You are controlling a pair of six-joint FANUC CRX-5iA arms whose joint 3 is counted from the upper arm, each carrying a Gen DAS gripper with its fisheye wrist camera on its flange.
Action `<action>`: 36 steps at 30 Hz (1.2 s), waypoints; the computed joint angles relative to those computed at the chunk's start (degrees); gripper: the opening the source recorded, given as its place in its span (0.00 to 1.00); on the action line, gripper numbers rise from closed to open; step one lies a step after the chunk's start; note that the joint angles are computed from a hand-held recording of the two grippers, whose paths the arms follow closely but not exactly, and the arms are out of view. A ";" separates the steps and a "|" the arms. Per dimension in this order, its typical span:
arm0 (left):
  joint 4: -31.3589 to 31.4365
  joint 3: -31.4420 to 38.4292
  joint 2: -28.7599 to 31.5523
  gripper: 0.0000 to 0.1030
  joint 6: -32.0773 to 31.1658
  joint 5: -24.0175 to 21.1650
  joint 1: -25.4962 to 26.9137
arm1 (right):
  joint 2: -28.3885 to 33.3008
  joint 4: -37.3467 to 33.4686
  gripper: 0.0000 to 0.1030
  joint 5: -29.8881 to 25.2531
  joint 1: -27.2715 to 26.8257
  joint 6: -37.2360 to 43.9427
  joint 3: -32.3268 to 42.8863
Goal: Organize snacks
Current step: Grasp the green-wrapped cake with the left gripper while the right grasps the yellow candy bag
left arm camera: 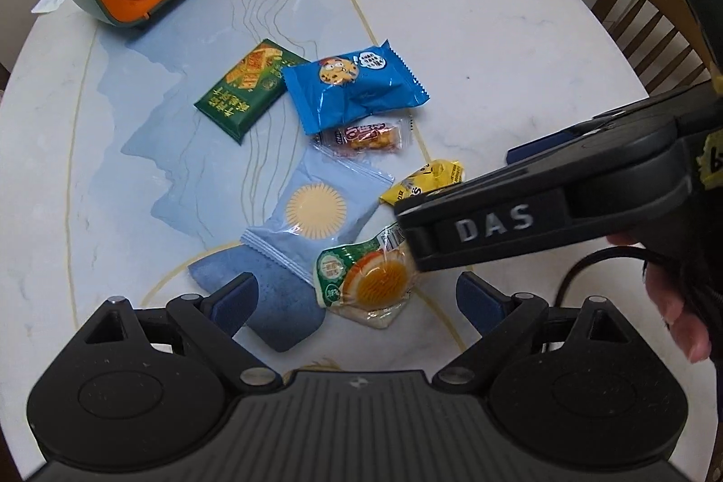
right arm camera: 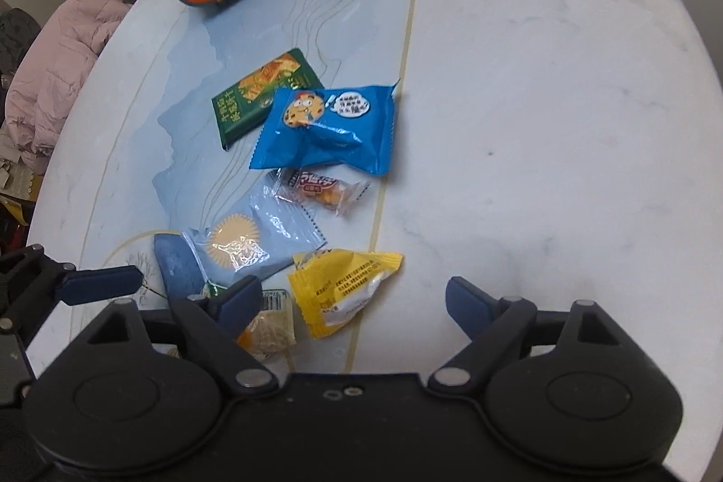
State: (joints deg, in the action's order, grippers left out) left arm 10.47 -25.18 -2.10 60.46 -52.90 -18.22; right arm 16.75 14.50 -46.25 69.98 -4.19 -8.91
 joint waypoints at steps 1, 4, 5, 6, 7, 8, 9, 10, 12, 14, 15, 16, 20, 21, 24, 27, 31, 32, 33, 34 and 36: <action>0.12 -0.20 0.19 0.91 -0.04 0.31 -0.14 | 0.22 -0.40 0.82 0.53 -0.13 0.51 0.06; -0.15 -0.23 1.06 0.84 0.05 0.82 -0.72 | 0.85 -0.87 0.78 1.37 -0.33 1.59 0.38; -0.34 -0.17 1.38 0.80 0.34 0.88 -0.90 | 0.82 -0.59 0.77 1.90 -0.34 1.34 0.14; -0.53 -0.09 1.69 0.78 0.72 0.92 -1.02 | 0.76 -0.47 0.76 2.44 -0.40 1.26 -0.08; -0.48 -0.02 1.99 0.74 1.08 0.87 -1.02 | 0.68 -0.44 0.74 2.90 -0.45 1.15 -0.27; -0.28 -0.15 2.16 0.72 1.28 0.94 -0.89 | 0.64 -0.31 0.73 3.34 -0.49 0.95 -0.49; -0.11 -0.19 2.30 0.71 1.47 0.96 -0.78 | 0.54 -0.05 0.72 3.69 -0.47 0.63 -0.75; 0.09 -0.26 2.42 0.67 1.56 1.01 -0.67 | 0.44 0.19 0.71 4.00 -0.44 0.21 -1.04; 0.33 -0.18 2.70 0.61 1.67 0.71 -0.48 | 0.06 0.60 0.67 5.11 -0.46 -0.74 -1.92; 0.67 -0.24 2.76 0.53 1.86 0.47 -0.20 | -0.30 0.99 0.63 6.15 -0.49 -1.93 -2.80; 0.88 -0.32 2.78 0.52 1.91 0.38 -0.03 | -0.48 1.17 0.61 6.55 -0.49 -2.48 -3.20; 1.00 -0.42 2.79 0.51 2.05 0.42 0.12 | -0.76 1.49 0.58 7.00 -0.44 -3.20 -3.73; 2.74 -1.11 2.75 0.47 1.75 0.59 1.01 | -1.38 2.74 0.51 8.16 -0.26 -5.79 -5.13; 2.86 -1.26 2.66 0.46 1.96 0.64 1.11 | -1.57 2.99 0.47 8.27 -0.19 -6.34 -5.43; 3.49 -1.59 2.62 0.44 2.16 0.53 1.58 | -2.09 3.93 0.39 8.69 0.24 -7.74 -6.32; 3.81 -1.81 2.39 0.42 2.69 0.25 2.11 | -2.15 5.56 0.36 7.70 0.85 -9.32 -6.54; 4.09 -2.27 1.42 0.40 3.03 -0.47 3.11 | -3.37 7.94 0.36 7.94 1.64 -12.83 -8.07; 4.28 -2.48 1.02 0.39 2.94 -0.77 3.46 | -3.65 8.26 0.36 7.74 1.89 -13.30 -8.23; 4.59 -2.66 0.61 0.39 2.73 -1.11 3.85 | -3.92 8.52 0.36 7.42 2.10 -13.64 -8.34; 4.89 -2.87 0.09 0.34 2.47 -1.49 4.26 | -4.29 8.87 0.36 7.08 2.43 -14.31 -8.52; 5.74 -3.23 -0.93 0.29 1.67 -2.35 5.21 | -5.14 9.60 0.36 6.37 3.03 -15.38 -8.82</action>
State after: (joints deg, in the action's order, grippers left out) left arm 16.21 -28.40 -3.03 62.13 -55.25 -13.01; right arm 11.61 24.10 -39.88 73.01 -19.57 -17.74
